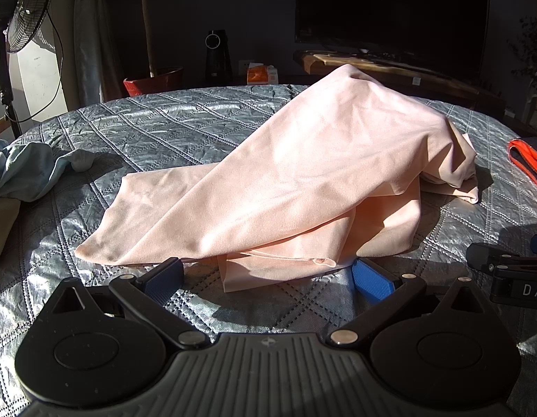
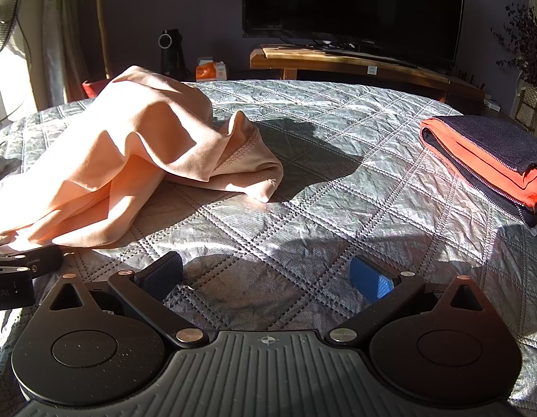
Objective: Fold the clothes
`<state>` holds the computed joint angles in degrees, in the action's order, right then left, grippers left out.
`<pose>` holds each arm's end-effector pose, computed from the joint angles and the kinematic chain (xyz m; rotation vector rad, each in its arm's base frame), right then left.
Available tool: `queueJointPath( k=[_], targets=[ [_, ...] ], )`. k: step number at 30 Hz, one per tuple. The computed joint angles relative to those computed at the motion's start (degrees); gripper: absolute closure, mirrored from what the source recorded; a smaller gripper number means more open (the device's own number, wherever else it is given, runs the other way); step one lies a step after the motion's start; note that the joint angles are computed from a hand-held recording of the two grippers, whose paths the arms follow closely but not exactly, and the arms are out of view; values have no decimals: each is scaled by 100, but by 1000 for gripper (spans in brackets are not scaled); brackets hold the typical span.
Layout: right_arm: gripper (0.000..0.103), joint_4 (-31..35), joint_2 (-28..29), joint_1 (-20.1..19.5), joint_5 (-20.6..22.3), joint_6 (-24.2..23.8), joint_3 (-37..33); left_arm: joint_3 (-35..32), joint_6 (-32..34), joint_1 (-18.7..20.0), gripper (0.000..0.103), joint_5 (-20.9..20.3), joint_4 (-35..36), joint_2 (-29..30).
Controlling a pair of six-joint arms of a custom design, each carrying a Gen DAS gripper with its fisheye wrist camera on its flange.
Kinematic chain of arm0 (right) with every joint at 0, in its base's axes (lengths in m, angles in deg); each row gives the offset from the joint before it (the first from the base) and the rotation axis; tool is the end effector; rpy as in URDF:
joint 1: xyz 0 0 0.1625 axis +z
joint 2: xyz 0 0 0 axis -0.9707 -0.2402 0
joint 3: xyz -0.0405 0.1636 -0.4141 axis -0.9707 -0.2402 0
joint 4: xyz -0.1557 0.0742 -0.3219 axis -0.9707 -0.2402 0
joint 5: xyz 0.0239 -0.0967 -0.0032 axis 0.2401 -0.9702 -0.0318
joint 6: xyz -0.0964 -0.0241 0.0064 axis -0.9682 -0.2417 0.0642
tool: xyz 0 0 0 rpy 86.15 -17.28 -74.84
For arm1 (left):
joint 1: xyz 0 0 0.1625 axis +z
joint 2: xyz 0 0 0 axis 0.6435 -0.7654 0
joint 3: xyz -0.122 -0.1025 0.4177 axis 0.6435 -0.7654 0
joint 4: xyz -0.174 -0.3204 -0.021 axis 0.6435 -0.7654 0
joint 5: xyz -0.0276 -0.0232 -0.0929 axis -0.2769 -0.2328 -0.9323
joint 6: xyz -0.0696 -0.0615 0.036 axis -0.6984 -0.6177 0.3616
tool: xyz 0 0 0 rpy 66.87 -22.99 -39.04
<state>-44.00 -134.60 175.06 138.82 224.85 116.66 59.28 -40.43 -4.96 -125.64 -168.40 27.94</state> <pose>0.1241 -0.3841 0.1802 0.1072 -2.0512 1.1008 -0.2394 -0.4283 0.0798 0.6801 2.2553 -0.8824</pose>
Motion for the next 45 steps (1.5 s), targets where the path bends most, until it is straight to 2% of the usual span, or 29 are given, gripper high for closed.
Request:
queueJointPath(
  k=[2,4,7,10,15,17,20,25,27,31,37,45],
  targets=[
    [0,0,0,0,0,0,0,-83,-100,26,1,-185,679,-268],
    [0,0,0,0,0,0,0,-153,-373,-38,1,-152,1390,-475],
    [0,0,0,0,0,0,0,-74,-900,-220,9,-244,2021,-807],
    [0,0,0,0,0,0,0,-115,-1537,-543,9,-374,3287,-1306],
    [0,0,0,0,0,0,0,-10,-2160,-1206,2,-724,4153,-2085],
    [0,0,0,0,0,0,0,-88,-2763,-1560,1,-853,4984,-2420],
    [0,-3,1,-1,0,-1,1,-183,-3178,-2062,1,-1118,5883,-2719],
    [0,-4,2,-2,-1,-1,0,-206,-3823,-2788,1,-1428,6683,-2909],
    [0,-4,2,-2,-1,-1,0,-290,-4057,-2922,1,-1602,6952,-2925],
    [0,-5,3,-2,-2,-2,-1,-391,-4351,-3084,1,-2026,7182,-3002],
    [0,-4,-4,1,0,-1,5,-526,-4559,-3390,1,-2075,7822,-2993],
    [0,-2,-8,3,1,0,8,-582,-4746,-3491,1,-2301,8086,-3056]
  ],
)
